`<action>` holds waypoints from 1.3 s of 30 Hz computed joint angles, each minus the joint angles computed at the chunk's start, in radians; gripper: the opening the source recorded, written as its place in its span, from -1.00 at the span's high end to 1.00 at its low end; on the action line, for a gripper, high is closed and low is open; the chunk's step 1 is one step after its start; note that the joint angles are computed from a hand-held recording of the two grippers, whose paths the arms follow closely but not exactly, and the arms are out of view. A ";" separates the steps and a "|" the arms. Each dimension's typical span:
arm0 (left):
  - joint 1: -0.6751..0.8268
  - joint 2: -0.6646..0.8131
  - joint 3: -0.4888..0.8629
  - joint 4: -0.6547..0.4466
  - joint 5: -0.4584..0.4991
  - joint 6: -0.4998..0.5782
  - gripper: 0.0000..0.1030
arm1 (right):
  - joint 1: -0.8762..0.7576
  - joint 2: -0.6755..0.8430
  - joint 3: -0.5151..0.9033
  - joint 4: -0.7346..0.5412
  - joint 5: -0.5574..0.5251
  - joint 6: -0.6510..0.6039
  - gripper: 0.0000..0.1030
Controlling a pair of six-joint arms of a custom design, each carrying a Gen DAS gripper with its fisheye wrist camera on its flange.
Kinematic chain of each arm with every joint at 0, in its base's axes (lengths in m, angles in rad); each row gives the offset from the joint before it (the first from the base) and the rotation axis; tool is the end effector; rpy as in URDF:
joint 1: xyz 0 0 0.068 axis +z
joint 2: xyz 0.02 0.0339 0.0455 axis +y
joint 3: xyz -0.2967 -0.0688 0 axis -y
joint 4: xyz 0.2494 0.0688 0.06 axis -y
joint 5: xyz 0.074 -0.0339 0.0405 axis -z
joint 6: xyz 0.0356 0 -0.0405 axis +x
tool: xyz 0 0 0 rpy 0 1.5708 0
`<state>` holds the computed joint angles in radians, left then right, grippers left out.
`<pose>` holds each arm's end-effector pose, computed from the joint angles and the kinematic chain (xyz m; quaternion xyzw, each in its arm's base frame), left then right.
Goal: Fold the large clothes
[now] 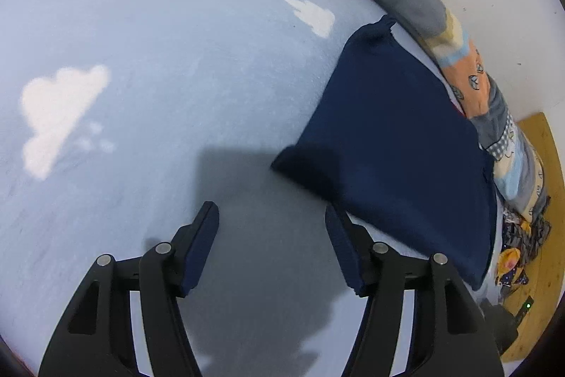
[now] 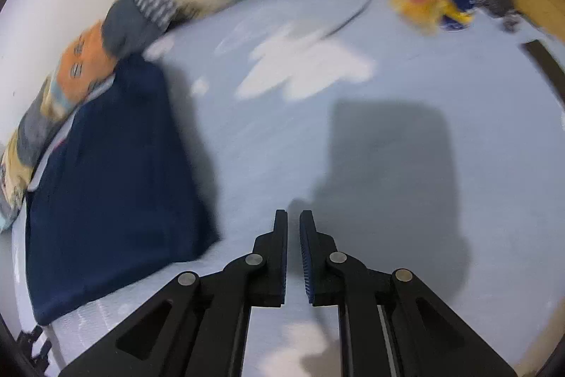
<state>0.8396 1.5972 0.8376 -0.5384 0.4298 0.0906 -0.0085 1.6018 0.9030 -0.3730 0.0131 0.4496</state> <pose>0.1971 0.1975 0.1794 -0.3271 0.9114 -0.1292 0.2135 0.3112 -0.0031 0.1993 0.2216 0.9433 0.0478 0.2423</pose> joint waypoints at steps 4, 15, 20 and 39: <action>0.001 -0.051 -0.026 -0.024 0.044 0.015 -0.20 | 0.002 -0.103 -0.066 0.074 -0.185 -0.008 0.62; -0.076 0.125 -0.004 0.065 0.296 -0.193 -0.22 | -0.018 0.142 -0.232 0.591 -0.646 0.485 -0.16; -0.115 0.146 -0.051 0.306 0.298 -0.374 -0.52 | 0.025 0.215 -0.247 0.804 -0.549 0.573 -0.14; -0.223 -0.148 -0.130 0.493 0.126 -0.420 0.59 | 0.097 0.061 -0.085 0.544 -0.420 0.219 0.79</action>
<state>0.6166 1.4497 0.7075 -0.0457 0.5559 -0.3291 0.0890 1.6631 0.8182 0.1706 -0.4067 0.6683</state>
